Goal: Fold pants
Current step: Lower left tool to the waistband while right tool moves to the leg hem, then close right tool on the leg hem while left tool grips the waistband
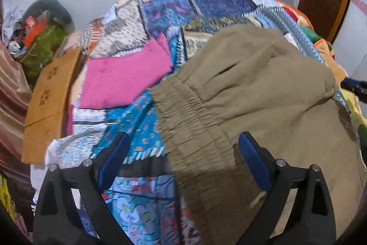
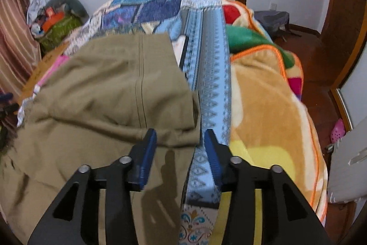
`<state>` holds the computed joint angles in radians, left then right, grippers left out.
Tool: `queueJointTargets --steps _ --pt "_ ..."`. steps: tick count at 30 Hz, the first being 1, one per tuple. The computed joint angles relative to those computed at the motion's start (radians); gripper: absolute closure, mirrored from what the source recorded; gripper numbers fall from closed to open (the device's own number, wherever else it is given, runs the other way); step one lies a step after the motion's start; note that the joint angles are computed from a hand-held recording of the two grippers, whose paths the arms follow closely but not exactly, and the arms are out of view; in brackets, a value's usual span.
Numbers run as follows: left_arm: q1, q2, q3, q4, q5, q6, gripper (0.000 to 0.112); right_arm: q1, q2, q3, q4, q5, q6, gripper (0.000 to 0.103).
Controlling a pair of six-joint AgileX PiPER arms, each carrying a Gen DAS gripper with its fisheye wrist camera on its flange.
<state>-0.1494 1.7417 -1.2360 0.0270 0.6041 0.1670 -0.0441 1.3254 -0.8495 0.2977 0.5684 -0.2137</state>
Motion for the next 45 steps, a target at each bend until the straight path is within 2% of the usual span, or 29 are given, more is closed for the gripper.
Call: queueJointTargets --steps 3,5,7,9,10,12,13,18,24,28,32,33,35,41,45 --pt "-0.028 0.086 -0.056 0.068 0.025 -0.076 0.016 0.017 0.052 -0.033 -0.013 -0.023 0.016 0.062" --pt "-0.016 0.121 -0.076 0.031 0.029 -0.058 0.016 0.022 0.120 -0.063 -0.008 -0.043 0.008 0.062" --pt "0.001 0.137 -0.080 0.000 0.013 -0.039 0.014 0.022 0.170 -0.078 0.031 -0.054 -0.033 0.062" --pt "0.000 0.136 -0.063 0.054 -0.033 -0.071 0.014 0.022 0.226 -0.086 0.073 -0.073 -0.081 0.064" --pt "0.000 0.134 -0.053 0.067 -0.051 -0.074 0.014 0.029 0.232 -0.077 0.066 -0.086 -0.076 0.073" --pt "0.004 0.133 -0.041 0.071 -0.071 -0.068 0.014 0.067 0.232 -0.049 -0.048 -0.153 0.031 0.085" --pt "0.000 0.130 -0.033 0.095 -0.081 -0.091 0.013 0.074 0.233 -0.045 -0.077 -0.165 0.060 0.086" --pt "-0.044 0.097 0.034 0.351 -0.145 -0.308 0.013 0.072 0.234 -0.041 -0.066 -0.170 0.036 0.088" --pt "-0.040 0.096 0.036 0.412 -0.140 -0.358 0.013 0.114 0.209 -0.023 -0.227 -0.183 0.182 0.090" --pt "-0.006 0.119 0.014 0.331 -0.137 -0.293 0.009 0.158 0.184 -0.012 -0.358 -0.177 0.302 0.090" --pt "0.036 0.122 -0.002 0.132 -0.124 -0.122 0.009 0.181 0.197 -0.018 -0.433 -0.157 0.396 0.090" --pt "0.043 0.119 -0.010 0.095 -0.104 -0.091 0.009 0.181 0.198 -0.025 -0.427 -0.145 0.391 0.090" --pt "0.049 0.105 -0.019 0.065 -0.074 -0.064 0.009 0.155 0.204 -0.056 -0.321 -0.097 0.293 0.087" --pt "0.065 0.038 -0.039 0.032 -0.080 -0.020 0.009 0.118 0.152 -0.110 -0.190 0.029 0.154 0.082" --pt "0.080 0.093 -0.150 0.002 -0.045 0.000 0.009 0.120 0.127 -0.153 -0.147 0.019 0.125 0.061"
